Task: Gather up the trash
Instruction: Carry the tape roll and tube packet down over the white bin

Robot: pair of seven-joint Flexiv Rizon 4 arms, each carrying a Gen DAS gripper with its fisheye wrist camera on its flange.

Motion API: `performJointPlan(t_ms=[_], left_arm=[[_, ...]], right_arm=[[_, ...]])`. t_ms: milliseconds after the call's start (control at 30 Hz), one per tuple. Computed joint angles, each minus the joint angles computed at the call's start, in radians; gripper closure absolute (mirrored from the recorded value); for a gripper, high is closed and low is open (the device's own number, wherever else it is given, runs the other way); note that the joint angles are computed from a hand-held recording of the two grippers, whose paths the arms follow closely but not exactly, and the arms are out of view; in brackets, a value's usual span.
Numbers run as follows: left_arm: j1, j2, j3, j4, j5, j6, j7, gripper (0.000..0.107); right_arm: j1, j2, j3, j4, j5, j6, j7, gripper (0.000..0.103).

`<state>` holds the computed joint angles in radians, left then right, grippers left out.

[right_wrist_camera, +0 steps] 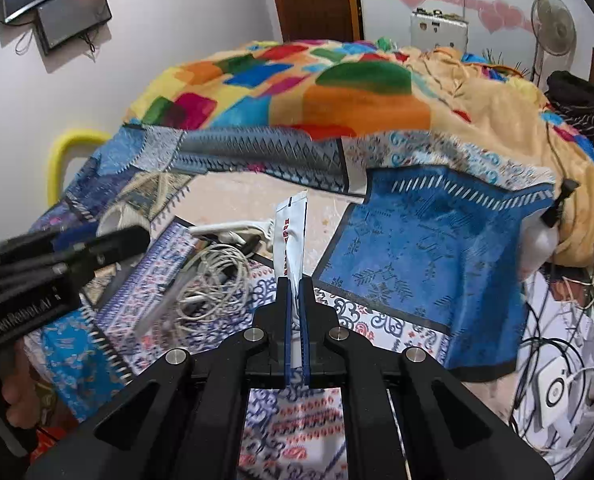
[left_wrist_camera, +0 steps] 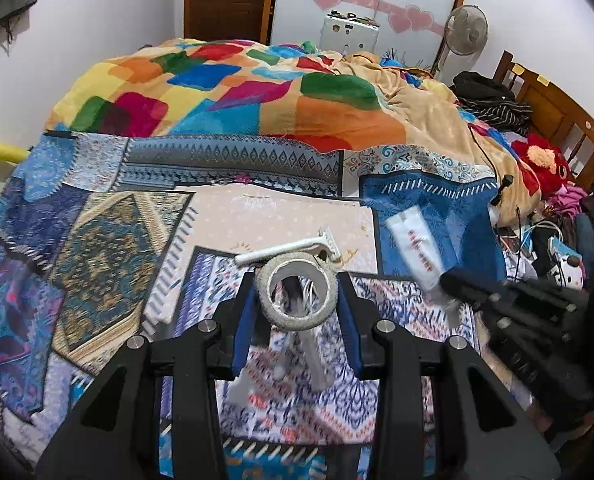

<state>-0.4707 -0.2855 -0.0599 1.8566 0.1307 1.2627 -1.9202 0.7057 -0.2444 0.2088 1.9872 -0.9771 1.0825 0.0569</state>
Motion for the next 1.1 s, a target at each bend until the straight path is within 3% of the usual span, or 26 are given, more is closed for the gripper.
performJointPlan(t_ms=[267,600,933,1100], left_arm=[[-0.002,0.165,-0.006,0.093,0.055,-0.033,-0.067,0.069],[0.068,0.429,-0.095,0.197,0.134,-0.106,-0.158,0.069],[0.128,0.708,-0.162,0.333,0.093,-0.178,-0.154,0.069],[0.137,0.866,-0.162,0.418,0.057,-0.233,-0.137,0.069]], right_arm=[[0.015,0.099,0.051,0.002,-0.008,-0.082,0.027,0.1],[0.053,0.193,0.141,-0.038,-0.018,-0.216,0.038,0.1],[0.116,0.223,0.204,-0.084,-0.053,-0.31,0.066,0.099],[0.163,0.205,0.221,-0.116,-0.067,-0.328,0.077,0.1]])
